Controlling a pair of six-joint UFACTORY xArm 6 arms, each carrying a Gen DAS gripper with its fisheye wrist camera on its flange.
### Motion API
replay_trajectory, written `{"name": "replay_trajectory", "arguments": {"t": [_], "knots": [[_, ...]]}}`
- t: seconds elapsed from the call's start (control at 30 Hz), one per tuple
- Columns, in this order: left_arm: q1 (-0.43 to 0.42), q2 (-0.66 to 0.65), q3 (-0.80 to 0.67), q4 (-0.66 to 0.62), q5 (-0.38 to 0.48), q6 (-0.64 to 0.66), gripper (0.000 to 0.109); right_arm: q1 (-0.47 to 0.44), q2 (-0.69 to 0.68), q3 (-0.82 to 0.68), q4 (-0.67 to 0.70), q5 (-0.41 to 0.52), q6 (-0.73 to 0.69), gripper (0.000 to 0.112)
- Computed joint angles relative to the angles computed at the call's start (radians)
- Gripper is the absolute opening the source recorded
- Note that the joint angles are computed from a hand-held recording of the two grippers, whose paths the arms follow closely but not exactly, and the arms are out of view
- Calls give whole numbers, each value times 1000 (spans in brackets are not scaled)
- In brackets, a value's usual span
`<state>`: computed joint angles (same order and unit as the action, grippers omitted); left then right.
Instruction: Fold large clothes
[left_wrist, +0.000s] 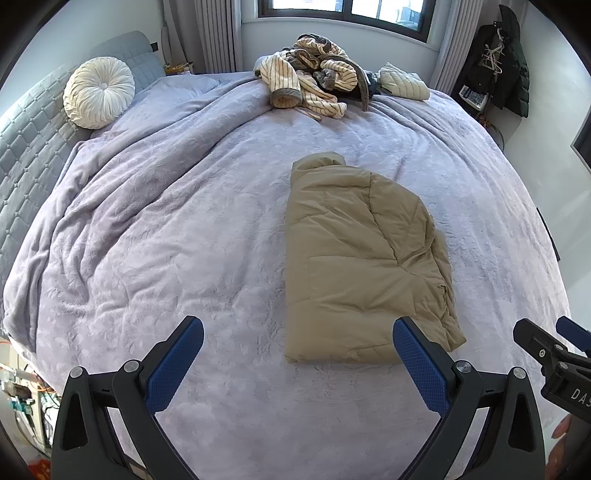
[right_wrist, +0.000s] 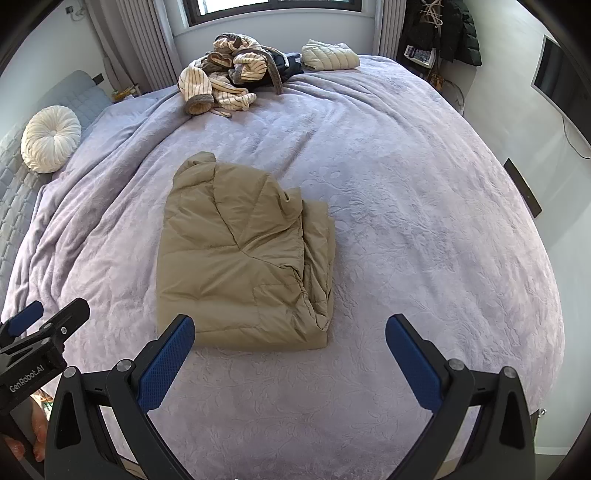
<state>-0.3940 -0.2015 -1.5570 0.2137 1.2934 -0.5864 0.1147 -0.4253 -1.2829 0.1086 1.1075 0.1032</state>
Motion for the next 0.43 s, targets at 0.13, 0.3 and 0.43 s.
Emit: {"name": "replay_trajectory", "arguments": {"t": [0.13,0.3,0.43], "knots": [[5,3,0,-11,-9,4,102,-1,-12,17,0,-3,0,103],[4,1,5,-7,-20,21,102,-3,-26,34,1,-2,1,103],[4,11,-5,-17,-17,35,102,-5,-22,30,3,-2,-4,103]]}}
